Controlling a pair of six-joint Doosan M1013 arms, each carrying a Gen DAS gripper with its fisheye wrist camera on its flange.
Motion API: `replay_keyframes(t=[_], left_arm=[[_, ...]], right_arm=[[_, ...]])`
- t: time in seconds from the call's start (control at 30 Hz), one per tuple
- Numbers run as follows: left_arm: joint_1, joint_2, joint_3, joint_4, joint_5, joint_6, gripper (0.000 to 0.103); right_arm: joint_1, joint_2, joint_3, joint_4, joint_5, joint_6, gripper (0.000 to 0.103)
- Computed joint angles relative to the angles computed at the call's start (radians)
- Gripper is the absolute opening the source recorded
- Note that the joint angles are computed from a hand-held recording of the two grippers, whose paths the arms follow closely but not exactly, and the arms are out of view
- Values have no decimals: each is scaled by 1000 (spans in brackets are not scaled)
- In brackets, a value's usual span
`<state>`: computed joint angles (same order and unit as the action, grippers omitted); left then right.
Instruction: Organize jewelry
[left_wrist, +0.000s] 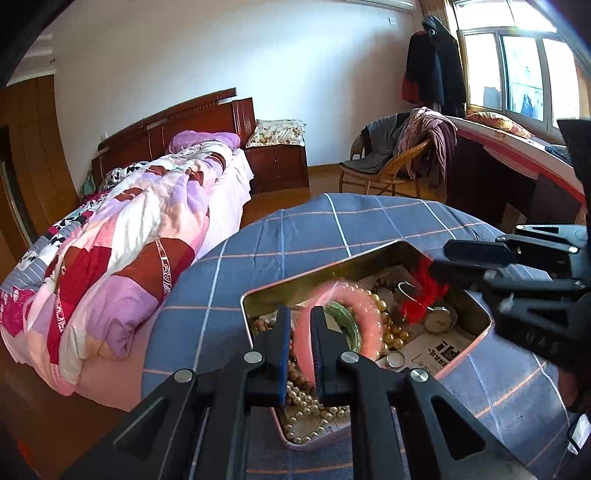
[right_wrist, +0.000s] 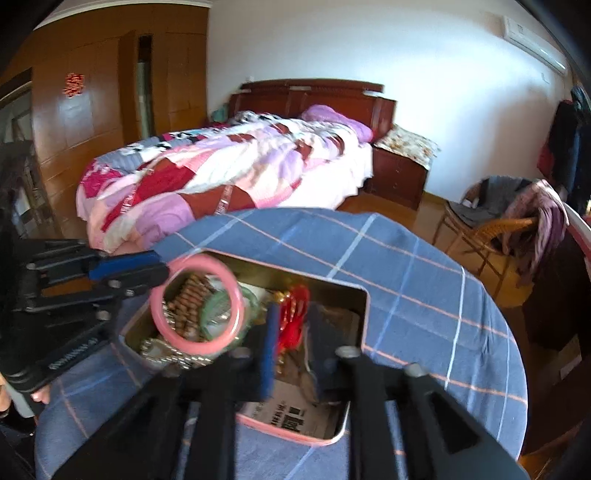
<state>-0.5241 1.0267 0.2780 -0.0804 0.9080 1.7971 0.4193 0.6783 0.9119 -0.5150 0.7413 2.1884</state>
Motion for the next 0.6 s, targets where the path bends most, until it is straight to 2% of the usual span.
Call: replay_keyframes(t=[0.03, 0.07, 0.1, 0.13, 0.23, 0.4, 0.6], left_arm=[[0, -9, 22, -1, -13, 2, 26], [-1, -18, 42, 12, -28, -8, 34], [-3, -30, 66, 27, -50, -22, 52], [-4, -47, 102, 43, -82, -39, 64], [0, -68, 140, 26, -100, -47, 64], [4, -139, 275, -1, -194, -56, 65], [2, -178, 347, 8, -238, -69, 65]], right_arm=[[0, -6, 16, -7, -9, 18, 46], [-1, -7, 20, -14, -8, 28, 47], [0, -10, 29, -26, 2, 46, 47], [0, -11, 30, -27, 7, 52, 47], [4, -27, 57, -52, 10, 96, 47], [17, -56, 103, -121, -14, 173, 51], [31, -71, 123, -167, -33, 199, 54]])
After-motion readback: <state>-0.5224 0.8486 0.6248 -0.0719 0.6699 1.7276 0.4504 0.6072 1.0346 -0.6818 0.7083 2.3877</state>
